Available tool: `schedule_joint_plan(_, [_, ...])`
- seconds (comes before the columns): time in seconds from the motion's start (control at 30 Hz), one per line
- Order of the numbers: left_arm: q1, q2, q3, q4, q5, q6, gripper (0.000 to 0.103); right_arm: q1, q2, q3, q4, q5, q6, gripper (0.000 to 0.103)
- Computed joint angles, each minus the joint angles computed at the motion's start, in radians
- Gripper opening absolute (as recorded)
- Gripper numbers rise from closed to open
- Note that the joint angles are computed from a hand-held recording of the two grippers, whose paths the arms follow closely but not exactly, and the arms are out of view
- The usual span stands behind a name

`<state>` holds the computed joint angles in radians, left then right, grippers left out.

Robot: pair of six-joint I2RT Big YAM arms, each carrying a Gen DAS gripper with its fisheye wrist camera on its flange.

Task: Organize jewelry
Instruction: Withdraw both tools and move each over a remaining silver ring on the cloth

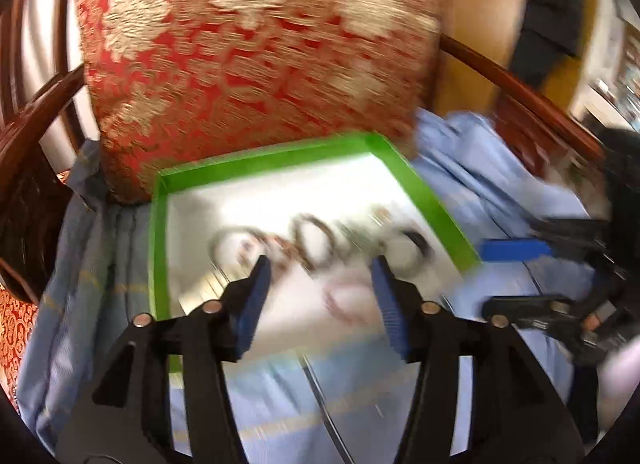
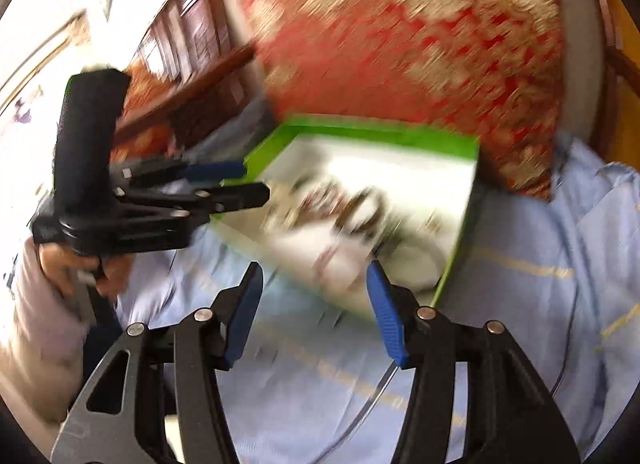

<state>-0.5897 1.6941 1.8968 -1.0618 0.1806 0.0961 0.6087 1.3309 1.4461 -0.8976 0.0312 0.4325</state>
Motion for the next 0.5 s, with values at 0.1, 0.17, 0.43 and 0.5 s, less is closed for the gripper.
schedule_joint_plan(0.1, [-0.009, -0.052, -0.101, -0.065, 0.033, 0.054, 0.058, 0.024, 0.059, 0.016, -0.096, 0.022, 0.02, 0.046])
schedule_joint_plan(0.17, [-0.017, -0.057, -0.136, -0.103, 0.021, 0.065, 0.056, 0.034, 0.107, 0.034, -0.136, 0.035, 0.021, 0.039])
schedule_joint_plan(0.43, [-0.056, -0.05, -0.191, -0.158, 0.007, 0.133, 0.059, 0.083, 0.206, 0.08, -0.163, 0.165, 0.1, 0.037])
schedule_joint_plan(0.5, [-0.055, -0.047, -0.193, -0.164, -0.001, 0.13, 0.061, 0.082, 0.213, 0.077, -0.153, 0.174, 0.137, 0.037])
